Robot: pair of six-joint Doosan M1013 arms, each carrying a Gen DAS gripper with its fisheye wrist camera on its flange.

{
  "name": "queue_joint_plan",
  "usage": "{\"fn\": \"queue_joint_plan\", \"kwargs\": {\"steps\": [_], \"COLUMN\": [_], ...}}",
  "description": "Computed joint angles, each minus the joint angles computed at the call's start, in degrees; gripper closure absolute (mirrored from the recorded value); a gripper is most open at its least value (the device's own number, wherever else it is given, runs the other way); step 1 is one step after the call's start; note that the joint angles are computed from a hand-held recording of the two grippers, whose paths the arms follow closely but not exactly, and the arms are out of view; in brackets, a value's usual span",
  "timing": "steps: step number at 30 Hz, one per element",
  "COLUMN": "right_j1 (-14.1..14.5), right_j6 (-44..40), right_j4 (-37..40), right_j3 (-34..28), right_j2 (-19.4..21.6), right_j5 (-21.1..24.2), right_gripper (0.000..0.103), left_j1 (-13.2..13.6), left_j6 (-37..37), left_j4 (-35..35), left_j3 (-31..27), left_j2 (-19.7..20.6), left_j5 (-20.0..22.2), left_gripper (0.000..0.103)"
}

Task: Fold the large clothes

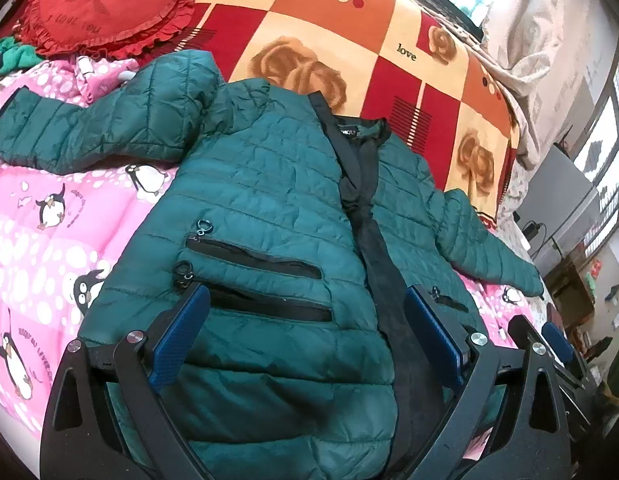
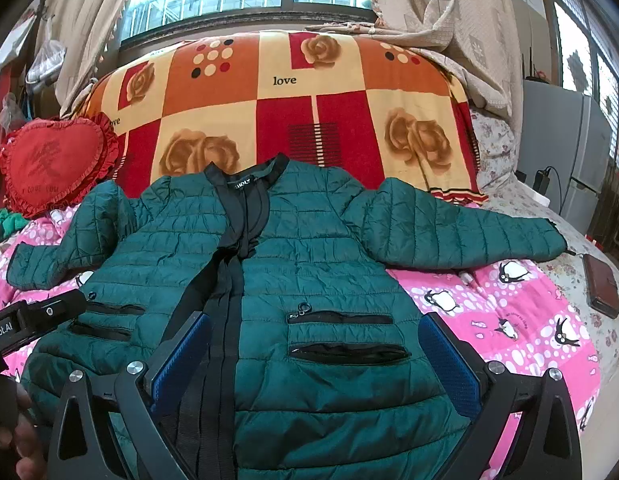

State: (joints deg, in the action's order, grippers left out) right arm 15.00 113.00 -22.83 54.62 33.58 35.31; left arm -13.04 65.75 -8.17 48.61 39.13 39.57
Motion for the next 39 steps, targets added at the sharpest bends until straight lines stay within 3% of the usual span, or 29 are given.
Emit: {"fn": "queue_joint_plan", "kwargs": {"steps": [39], "right_j1": [-0.1], "right_j6": [0.4], "right_j4": [0.5], "right_j3": [0.8], "right_j2": [-0.3], "right_j5": [-0.9], "right_gripper": [0.001], "left_j1": [-0.2], "left_j6": [-2.2], "left_j4": [2.1], "left_j3": [-0.8], "left_j2": [0.4], "left_j5": [1.6], "left_gripper": [0.005]}}
